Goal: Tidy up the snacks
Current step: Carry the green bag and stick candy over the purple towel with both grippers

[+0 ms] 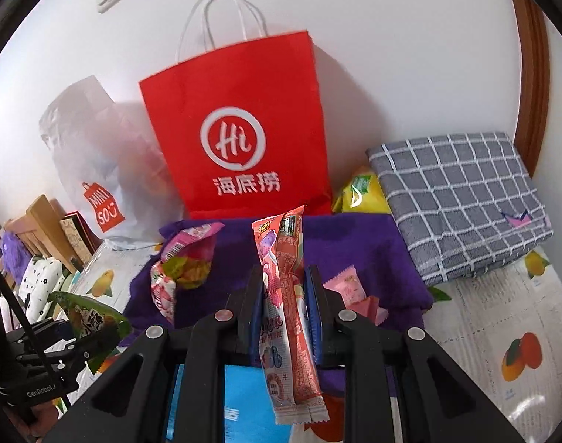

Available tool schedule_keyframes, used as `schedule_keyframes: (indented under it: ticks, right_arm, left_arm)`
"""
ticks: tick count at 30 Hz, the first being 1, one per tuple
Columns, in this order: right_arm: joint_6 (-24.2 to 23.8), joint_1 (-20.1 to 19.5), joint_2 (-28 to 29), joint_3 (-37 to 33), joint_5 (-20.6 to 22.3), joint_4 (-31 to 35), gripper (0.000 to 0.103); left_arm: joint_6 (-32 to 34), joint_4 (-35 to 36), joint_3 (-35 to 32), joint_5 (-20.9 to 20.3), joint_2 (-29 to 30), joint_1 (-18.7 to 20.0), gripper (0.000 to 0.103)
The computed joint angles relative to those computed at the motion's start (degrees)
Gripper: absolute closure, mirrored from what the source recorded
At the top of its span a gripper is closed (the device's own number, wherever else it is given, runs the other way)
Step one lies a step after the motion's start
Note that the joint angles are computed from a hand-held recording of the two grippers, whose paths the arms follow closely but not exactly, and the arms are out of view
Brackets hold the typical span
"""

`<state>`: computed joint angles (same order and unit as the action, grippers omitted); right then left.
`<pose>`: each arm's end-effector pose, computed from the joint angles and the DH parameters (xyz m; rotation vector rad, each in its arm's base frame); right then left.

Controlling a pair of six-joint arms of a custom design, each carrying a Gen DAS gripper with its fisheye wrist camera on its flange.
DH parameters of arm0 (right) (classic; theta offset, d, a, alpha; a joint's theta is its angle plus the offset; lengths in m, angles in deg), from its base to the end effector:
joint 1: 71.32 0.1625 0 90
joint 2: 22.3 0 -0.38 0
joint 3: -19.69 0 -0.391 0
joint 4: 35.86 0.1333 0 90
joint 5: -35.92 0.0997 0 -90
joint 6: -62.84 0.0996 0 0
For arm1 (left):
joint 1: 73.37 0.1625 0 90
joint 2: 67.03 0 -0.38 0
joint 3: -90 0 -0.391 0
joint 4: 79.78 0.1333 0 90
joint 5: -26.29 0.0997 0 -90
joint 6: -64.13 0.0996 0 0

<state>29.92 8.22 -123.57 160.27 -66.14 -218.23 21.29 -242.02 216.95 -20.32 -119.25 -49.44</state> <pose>0.0442 -0.3804 0.3086 0.3462 -2.3991 1.0284 -0.3133 -0.3597 0.0090 0.5358 2.4973 -0.7945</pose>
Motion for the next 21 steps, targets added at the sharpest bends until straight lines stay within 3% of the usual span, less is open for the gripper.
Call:
schedule_keyframes:
  ticks: [9,21]
  right_arm:
    - [0.9,-4.3,1.1,0.1,2.3,0.0,0.081]
    - [-0.5,-6.5,6.2,-0.5,2.8,-4.9,0.081]
  left_arm:
    - [-1.0,0.3,-0.2,1.0,0.3,-0.4,0.056]
    - [-1.5,0.2,-0.1,0.3,0.3,-0.1,0.056]
